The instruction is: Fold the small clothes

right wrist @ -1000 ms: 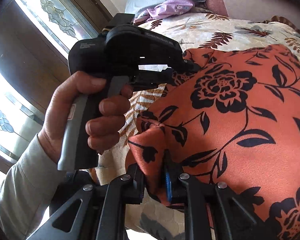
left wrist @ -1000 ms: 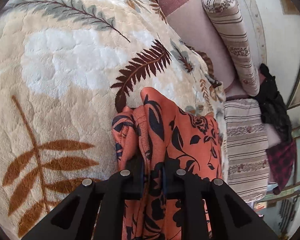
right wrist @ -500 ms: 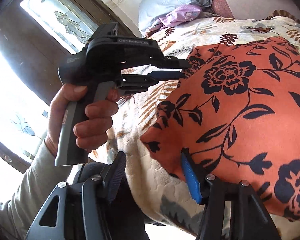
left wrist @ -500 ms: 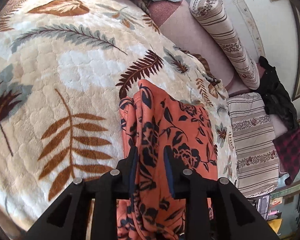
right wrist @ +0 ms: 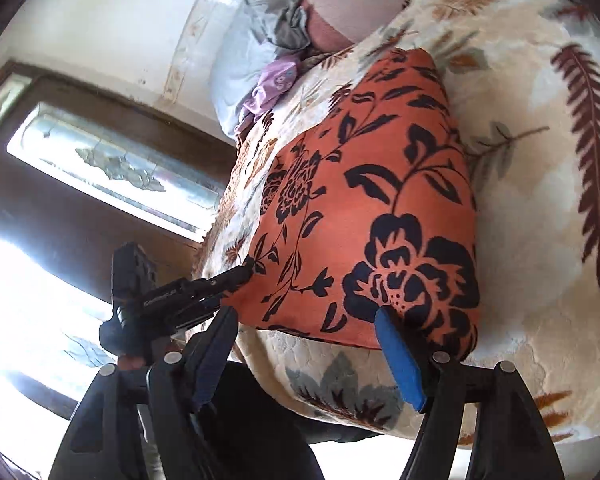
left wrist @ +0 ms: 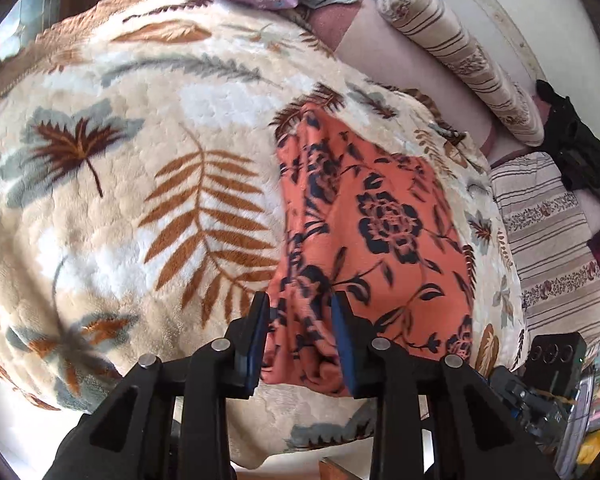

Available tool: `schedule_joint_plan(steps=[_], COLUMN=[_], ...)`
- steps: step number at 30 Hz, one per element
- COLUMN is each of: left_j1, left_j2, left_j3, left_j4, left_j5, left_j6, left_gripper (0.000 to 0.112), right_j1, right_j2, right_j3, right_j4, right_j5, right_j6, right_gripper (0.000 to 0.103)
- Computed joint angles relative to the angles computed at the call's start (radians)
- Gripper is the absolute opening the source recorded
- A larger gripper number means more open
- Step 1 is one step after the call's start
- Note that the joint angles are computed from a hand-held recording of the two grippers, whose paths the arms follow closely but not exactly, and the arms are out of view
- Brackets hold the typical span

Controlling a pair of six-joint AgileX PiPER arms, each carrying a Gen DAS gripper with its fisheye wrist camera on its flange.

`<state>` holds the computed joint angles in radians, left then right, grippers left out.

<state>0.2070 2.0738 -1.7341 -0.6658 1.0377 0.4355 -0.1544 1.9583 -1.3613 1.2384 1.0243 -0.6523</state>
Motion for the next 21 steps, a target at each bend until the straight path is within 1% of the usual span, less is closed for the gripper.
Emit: schedule_joint_plan(steps=[2,3,4,6,7,8,10,11,13,15,16,17,18,19,20,21], left_j1=[-0.002,-0.019,-0.046,-0.096,-0.106,-0.114,-0.115,-0.121,-0.137,-0.147,-0.149,-0.159,-0.183,-0.211,-0.229,-0.248], left_j2=[-0.050,-0.058,-0.047,0.009,0.007,-0.012,-0.043,-0.061,-0.096,-0.110,-0.108,-0.106,-0.093,-0.072,-0.053,-0.022], left_j3=[0.062,0.078,0.080,0.063,0.087,0.118,0.128,0.128,0.123,0.103,0.091,0.084,0.068,0.048,0.039,0.019], left_j4=[-0.082,-0.072,-0.023,0.137,0.180,0.201,0.208,0.225,0.250,0.208,0.170,0.155,0.181,0.224,0.265,0.334], left_j5=[-0.017,-0.038,-0.064,-0.109,-0.145,-0.189,-0.186,-0.191,-0.212,-0.221,-0.226,-0.250,-0.284,-0.325,-0.362,-0.377], left_j6=[0.096,0.101,0.066,-0.073,-0.097,-0.104,-0.110,-0.125,-0.130,-0.096,-0.068,-0.054,-0.079,-0.118,-0.148,-0.205], left_gripper=[0.034,0.034,0.034,0.032,0.020,0.014,0.015,0.015,0.015,0.023,0.036,0.050,0.056,0.061,0.061,0.061], right_j1=[-0.027,-0.041,-0.055,-0.092,-0.108,-0.123,-0.148,-0.155,-0.152,-0.134,-0.123,-0.114,-0.101,-0.095,-0.087,-0.077], right_j2=[-0.018,-0.025,-0.030,-0.053,-0.046,-0.048,-0.028,-0.004,0.064,0.135,0.167,0.201,0.232,0.255,0.281,0.310], right_j3=[0.013,0.015,0.015,0.031,0.013,0.007,-0.040,-0.074,-0.158,-0.243,-0.283,-0.330,-0.373,-0.404,-0.441,-0.483], right_j4=[0.017,0.025,0.036,0.060,0.067,0.068,0.020,-0.006,-0.052,-0.083,-0.090,-0.093,-0.099,-0.107,-0.123,-0.147], right_j5=[0.022,0.036,0.053,0.081,0.090,0.093,0.096,0.104,0.127,0.142,0.148,0.158,0.161,0.164,0.173,0.182], right_j6=[-0.018,-0.022,-0.020,-0.018,-0.004,0.009,0.061,0.090,0.160,0.221,0.246,0.271,0.301,0.327,0.354,0.383], right_gripper=[0.074,0.074,0.074,0.074,0.074,0.074,0.075,0.076,0.076,0.076,0.076,0.076,0.076,0.076,0.076,0.076])
